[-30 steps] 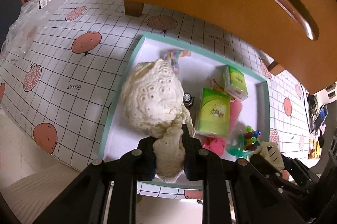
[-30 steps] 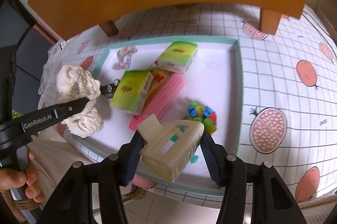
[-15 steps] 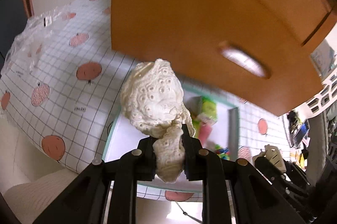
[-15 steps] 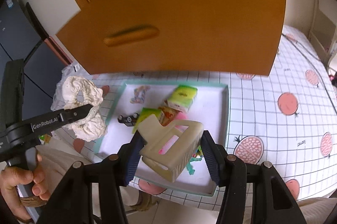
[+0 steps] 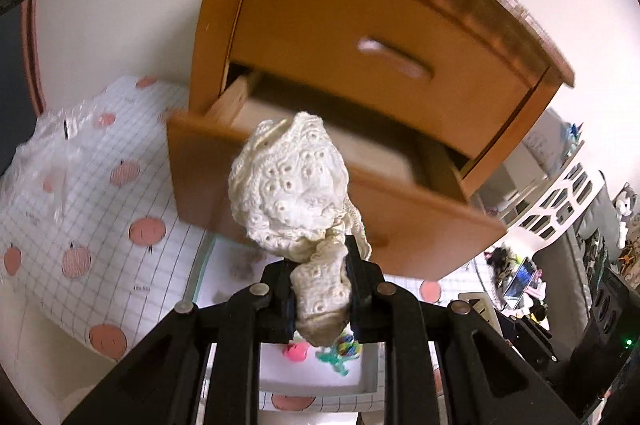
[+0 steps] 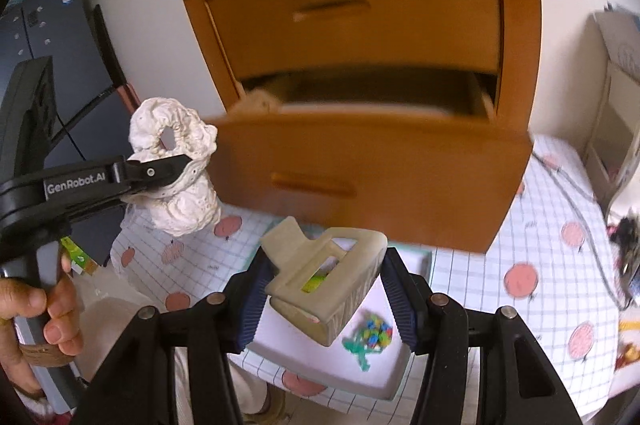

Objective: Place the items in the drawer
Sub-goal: 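Lift and carry the lace cloth with the left tool while the right tool carries the clip to the drawer, then open the left tool to drop the cloth in the drawer while the right tool releases the clip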

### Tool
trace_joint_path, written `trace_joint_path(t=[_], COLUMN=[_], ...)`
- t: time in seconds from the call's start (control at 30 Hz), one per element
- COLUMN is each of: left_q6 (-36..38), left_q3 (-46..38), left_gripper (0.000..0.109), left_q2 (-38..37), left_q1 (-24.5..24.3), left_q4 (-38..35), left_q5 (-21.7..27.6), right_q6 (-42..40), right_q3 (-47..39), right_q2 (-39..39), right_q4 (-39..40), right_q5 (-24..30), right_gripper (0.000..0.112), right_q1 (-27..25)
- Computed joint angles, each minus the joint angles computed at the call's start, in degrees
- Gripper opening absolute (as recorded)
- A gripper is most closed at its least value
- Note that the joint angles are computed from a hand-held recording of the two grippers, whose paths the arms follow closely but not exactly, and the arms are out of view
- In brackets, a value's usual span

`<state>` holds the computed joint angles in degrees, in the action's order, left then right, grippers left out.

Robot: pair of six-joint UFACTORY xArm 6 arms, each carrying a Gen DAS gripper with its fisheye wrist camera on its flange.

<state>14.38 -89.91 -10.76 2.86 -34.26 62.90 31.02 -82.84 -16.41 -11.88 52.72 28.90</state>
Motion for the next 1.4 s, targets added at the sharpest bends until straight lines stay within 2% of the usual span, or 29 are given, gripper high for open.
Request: trace_joint_path(t=[0.37, 0.7, 0.83, 0.9, 1.07, 1.2, 1.4], left_q6=[-2.37, -8.32, -10.3, -11.07, -12.24, -15.16, -16.25], left_q3=[-19.65, -44.93, -51.83, -53.48, -51.68, -53.98, -53.75], left_gripper=[0.02, 0.02, 0.021, 0.021, 0.021, 0.021, 0.021], left_q2=[10.64, 26.27, 31.23, 33.04, 34.04, 36.73, 37.73], left_q1=[-0.73, -1.17, -1.49, -1.75, -2.45, -2.23, -3.16], left_q4=[1.74, 5.5, 6.78, 7.54, 9.24, 8.96, 10.33], left_q5=[1.34, 8.01, 10.92, 12.12, 12.79, 16.06, 16.58], right_q6=[-4.72, -8.56, -9.08, -8.69, -8.23, -8.05, -7.18], right_q3=[-21.25, -45.45, -52.94, -54.5, -53.78, -54.75, -58.97], right_q2=[10.85, 25.64, 30.63, 32.11, 33.39, 34.92, 38.17], right_q4=[0.55, 1.98, 1.53, 1.52, 2.04, 1.68, 2.32], right_q5=[5.81, 15.65, 19.19, 20.58, 22.66, 25.09, 28.3], right_gripper=[0.058, 0.058, 0.058, 0.058, 0.058, 0.058, 0.058], right_q1=[-3.8, -7.51, -7.98, -8.17, -9.05, -9.37, -10.01])
